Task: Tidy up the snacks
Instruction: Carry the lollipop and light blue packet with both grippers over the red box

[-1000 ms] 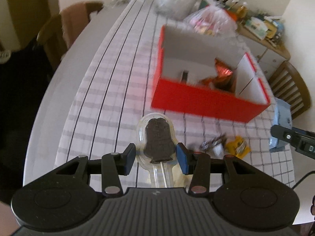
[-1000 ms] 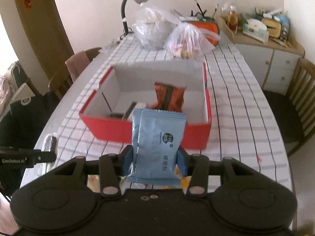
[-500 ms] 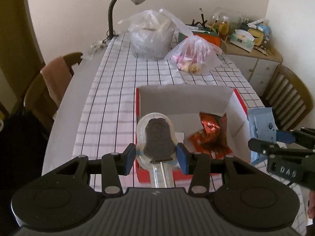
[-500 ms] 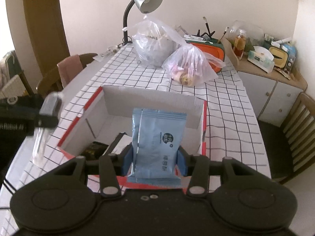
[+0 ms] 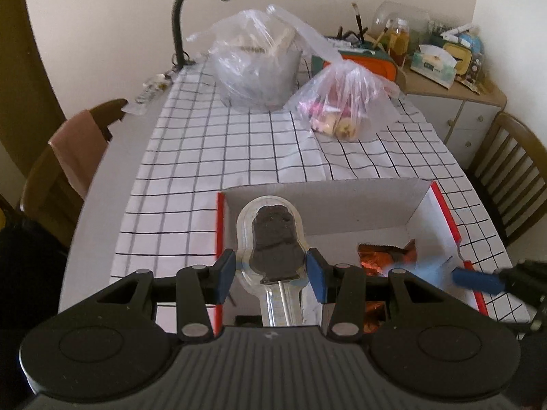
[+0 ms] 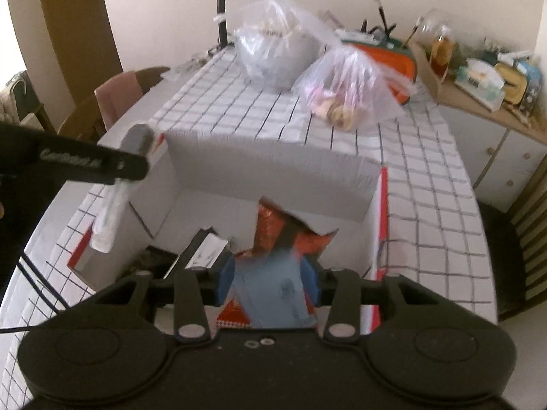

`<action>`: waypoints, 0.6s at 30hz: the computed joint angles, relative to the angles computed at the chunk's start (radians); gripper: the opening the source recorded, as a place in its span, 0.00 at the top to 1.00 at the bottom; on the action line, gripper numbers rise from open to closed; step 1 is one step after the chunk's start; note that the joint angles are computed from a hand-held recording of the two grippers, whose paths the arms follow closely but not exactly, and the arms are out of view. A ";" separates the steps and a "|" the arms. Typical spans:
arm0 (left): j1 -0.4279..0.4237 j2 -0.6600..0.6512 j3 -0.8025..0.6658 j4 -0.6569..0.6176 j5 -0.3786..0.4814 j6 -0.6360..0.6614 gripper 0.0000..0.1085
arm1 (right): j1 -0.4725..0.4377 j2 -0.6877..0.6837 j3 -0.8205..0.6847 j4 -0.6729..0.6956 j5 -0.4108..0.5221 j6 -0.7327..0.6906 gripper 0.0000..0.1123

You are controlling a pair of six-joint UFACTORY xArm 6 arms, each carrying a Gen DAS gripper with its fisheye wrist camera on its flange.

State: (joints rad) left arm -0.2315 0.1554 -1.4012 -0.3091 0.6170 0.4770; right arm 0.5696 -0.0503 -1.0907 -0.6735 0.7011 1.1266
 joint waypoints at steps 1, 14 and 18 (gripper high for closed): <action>-0.003 0.015 -0.013 -0.003 0.013 0.001 0.59 | -0.004 0.014 -0.001 0.010 -0.011 0.000 0.66; -0.035 0.138 -0.078 0.093 0.110 -0.035 0.59 | -0.033 0.057 0.038 0.144 -0.088 -0.061 0.60; -0.036 0.157 -0.090 0.107 0.139 -0.039 0.59 | -0.031 0.065 0.037 0.153 -0.089 -0.068 0.54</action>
